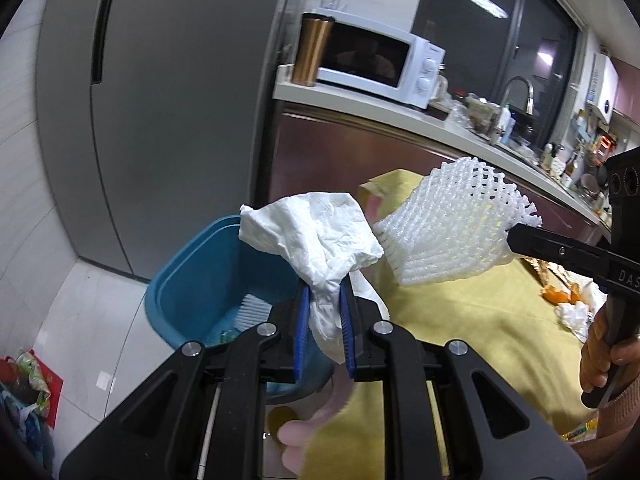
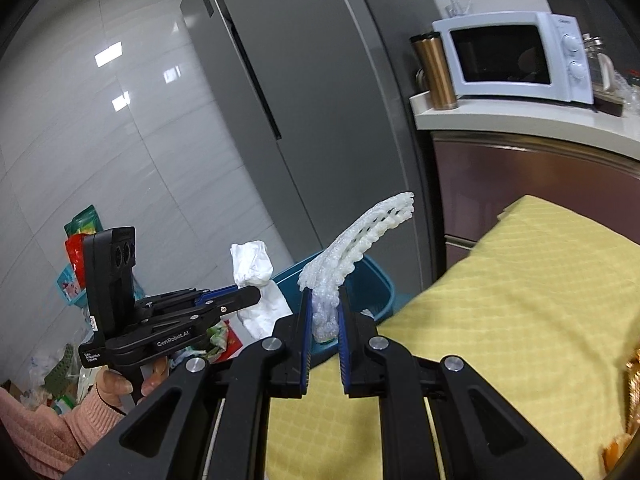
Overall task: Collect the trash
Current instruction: 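Carry the tissue and foam net with both tools over the blue bin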
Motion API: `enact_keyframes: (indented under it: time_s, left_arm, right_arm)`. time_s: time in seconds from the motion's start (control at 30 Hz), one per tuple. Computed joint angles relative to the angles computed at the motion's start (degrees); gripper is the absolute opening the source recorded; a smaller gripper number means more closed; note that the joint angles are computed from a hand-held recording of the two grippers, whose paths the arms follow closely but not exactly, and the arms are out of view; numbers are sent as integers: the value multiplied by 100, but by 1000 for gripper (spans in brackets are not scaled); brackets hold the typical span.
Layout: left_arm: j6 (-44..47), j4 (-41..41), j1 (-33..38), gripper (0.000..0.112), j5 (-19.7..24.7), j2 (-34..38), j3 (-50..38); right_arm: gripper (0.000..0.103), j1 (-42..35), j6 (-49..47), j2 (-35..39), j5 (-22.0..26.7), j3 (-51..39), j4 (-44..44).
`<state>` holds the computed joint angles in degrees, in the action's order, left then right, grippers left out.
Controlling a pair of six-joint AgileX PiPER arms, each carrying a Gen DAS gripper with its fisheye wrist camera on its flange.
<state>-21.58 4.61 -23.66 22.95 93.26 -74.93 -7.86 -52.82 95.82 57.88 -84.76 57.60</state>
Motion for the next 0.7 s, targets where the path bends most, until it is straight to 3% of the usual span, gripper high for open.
enact_keyframes:
  time_s: [0.7]
  left_arm:
    - [68, -29, 509, 16, 399, 1031, -600]
  right_arm:
    - [10, 1253, 1381, 1319, -5, -1318, -1376]
